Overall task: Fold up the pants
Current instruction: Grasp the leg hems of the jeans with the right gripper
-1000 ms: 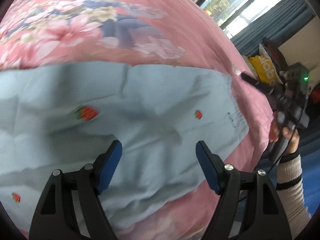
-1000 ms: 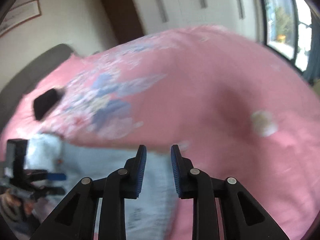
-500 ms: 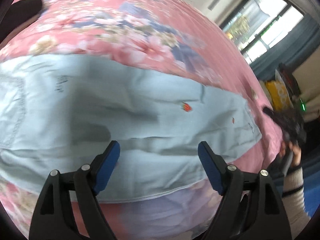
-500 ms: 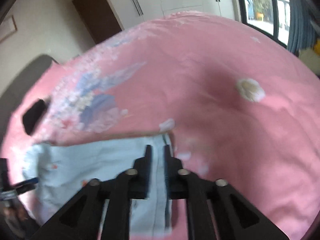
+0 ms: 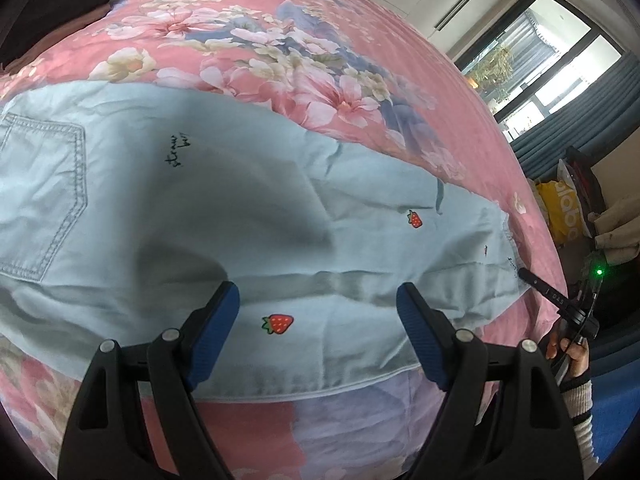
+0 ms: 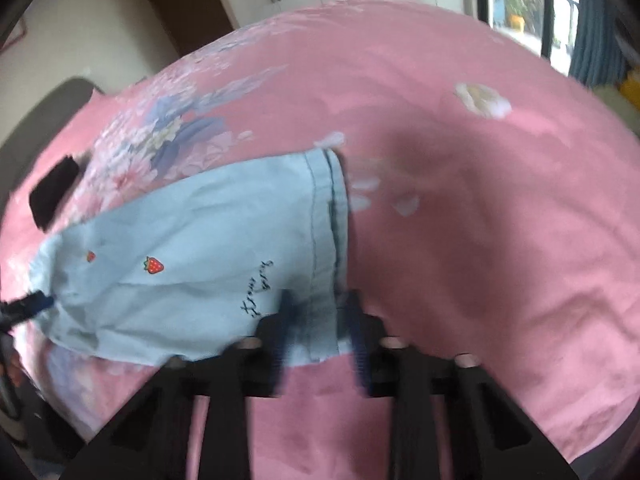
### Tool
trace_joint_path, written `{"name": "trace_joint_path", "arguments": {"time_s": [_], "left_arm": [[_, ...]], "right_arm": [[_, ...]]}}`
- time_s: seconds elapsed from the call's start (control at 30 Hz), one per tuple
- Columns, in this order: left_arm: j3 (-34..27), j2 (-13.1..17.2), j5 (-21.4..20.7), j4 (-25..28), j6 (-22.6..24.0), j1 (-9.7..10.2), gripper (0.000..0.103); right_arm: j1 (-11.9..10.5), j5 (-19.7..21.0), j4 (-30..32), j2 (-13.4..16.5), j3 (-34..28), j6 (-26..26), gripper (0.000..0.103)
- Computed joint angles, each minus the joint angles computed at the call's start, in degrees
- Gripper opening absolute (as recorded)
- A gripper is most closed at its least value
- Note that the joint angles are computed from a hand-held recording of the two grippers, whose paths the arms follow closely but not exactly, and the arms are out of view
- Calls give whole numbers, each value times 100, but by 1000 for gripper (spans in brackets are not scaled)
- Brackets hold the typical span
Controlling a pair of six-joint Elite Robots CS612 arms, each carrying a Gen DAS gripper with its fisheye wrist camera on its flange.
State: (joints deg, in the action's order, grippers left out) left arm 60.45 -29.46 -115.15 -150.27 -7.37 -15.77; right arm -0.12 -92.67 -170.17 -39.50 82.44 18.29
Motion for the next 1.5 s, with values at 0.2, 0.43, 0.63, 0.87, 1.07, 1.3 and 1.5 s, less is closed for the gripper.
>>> {"name": "trace_joint_path", "arguments": {"time_s": [0.2, 0.43, 0.63, 0.87, 1.07, 1.3, 1.5], "left_arm": [[-42, 29, 53, 40, -44, 20, 81], [-71, 56, 54, 106, -75, 15, 81], [26, 10, 242, 10, 247, -112, 81], [238, -88, 1106, 8, 664, -137, 81], [393, -151, 1549, -301, 529, -43, 81], [467, -164, 1959, -456, 402, 29, 81], [697, -221, 2401, -667, 909, -77, 83]], "right_arm": [[-46, -733, 397, -25, 13, 453, 0], [-135, 14, -744, -181, 424, 706, 0], [118, 674, -57, 214, -474, -253, 34], [294, -130, 646, 472, -838, -614, 35], [237, -749, 754, 225, -563, -97, 35], [399, -321, 527, 328, -709, -568, 38], [426, -308, 736, 382, -713, -408, 41]]}}
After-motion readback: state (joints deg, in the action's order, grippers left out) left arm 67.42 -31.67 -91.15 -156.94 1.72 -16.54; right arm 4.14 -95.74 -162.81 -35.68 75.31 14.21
